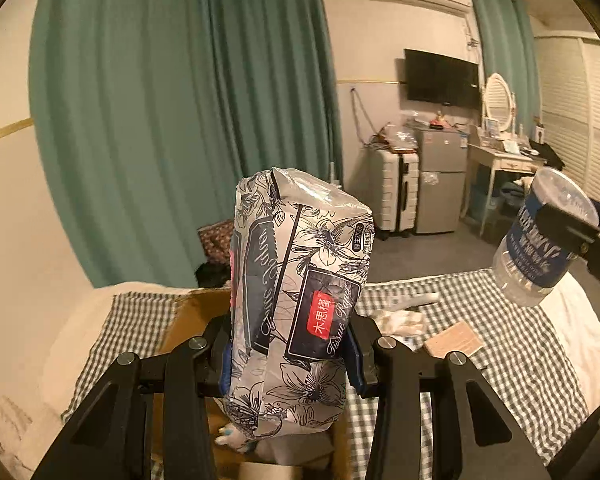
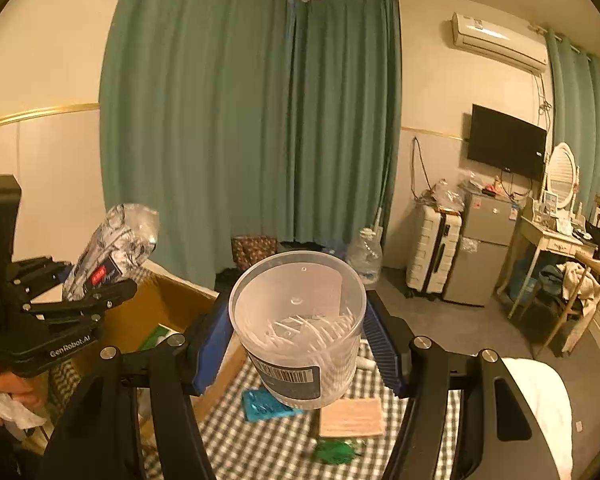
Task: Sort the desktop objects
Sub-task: 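Carry the tissue pack and the swab cup with both tools toward the cardboard box, then lower the tissue pack into the box with the left tool while the right tool releases the swab cup inside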
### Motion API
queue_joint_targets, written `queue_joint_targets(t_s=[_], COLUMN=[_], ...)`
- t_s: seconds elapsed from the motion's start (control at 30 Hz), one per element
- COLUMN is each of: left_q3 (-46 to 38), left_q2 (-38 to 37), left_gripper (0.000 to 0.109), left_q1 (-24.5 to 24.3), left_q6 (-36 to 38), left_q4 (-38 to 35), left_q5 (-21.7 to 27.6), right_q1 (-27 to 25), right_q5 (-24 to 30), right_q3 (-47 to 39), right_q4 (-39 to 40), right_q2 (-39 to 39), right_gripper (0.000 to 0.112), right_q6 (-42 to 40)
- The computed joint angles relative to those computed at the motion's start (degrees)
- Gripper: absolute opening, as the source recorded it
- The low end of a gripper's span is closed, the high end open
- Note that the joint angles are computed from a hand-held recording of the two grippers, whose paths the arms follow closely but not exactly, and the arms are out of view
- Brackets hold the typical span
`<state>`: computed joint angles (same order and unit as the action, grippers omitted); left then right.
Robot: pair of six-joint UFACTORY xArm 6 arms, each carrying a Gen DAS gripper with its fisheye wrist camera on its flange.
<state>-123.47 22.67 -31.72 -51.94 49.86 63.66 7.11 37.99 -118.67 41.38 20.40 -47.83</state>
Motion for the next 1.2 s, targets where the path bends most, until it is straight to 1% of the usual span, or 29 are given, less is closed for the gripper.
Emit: queue_joint_targets(t_s=[0.13, 0.2, 0.33, 0.43, 0.63, 0.73, 0.9, 1.07, 1.2], left_q3=[5.3, 7.9, 12.3, 15.0, 19.3, 21.8, 24.0, 23.8, 22.5], left_q2=[-3.6, -5.3, -8.4, -10.4, -12.9, -14.0, -14.0, -12.6, -10.3], left_gripper=[0.043, 0.043, 0.043, 0.043, 0.043, 0.043, 0.043, 0.043, 0.043], left_q1=[0.7, 1.2, 2.2, 3.0, 4.8, 6.4, 9.1, 10.5, 11.7], left_q6=[-2.4, -3.4, -3.8, -4.2, -5.3, -5.7, -4.8, -3.6, -1.5], left_q4=[1.2, 1.3, 0.8, 0.2, -1.5, -3.6, -7.7, -11.3, -14.8], left_q5=[0.3, -0.3, -1.5, -1.3, -0.3, -2.2, -5.2, -5.2, -4.4], right_q1=[1.9, 2.8, 4.5, 5.5, 7.8, 8.8, 10.5, 11.6, 11.9], right_q5=[-0.7, -0.9, -0.8, -1.0, 0.6, 1.4, 4.3, 7.2, 11.1], right_q3=[0.6, 0.5, -0.3, -0.6, -4.1, -5.5, -10.8, -17.2, -25.1], right_q4=[0.6, 0.8, 0.9, 1.8, 1.3, 1.3, -0.5, -2.4, -4.5], right_q2=[-0.4, -0.2, 0.6, 1.2, 4.4, 5.9, 10.7, 16.0, 22.2], right_gripper=[0.062, 0.062, 0.062, 0.062, 0.062, 0.062, 0.062, 0.062, 0.062], right_q6=[-0.7, -0.9, -0.6, -0.8, 0.3, 0.6, 2.7, 5.2, 8.0])
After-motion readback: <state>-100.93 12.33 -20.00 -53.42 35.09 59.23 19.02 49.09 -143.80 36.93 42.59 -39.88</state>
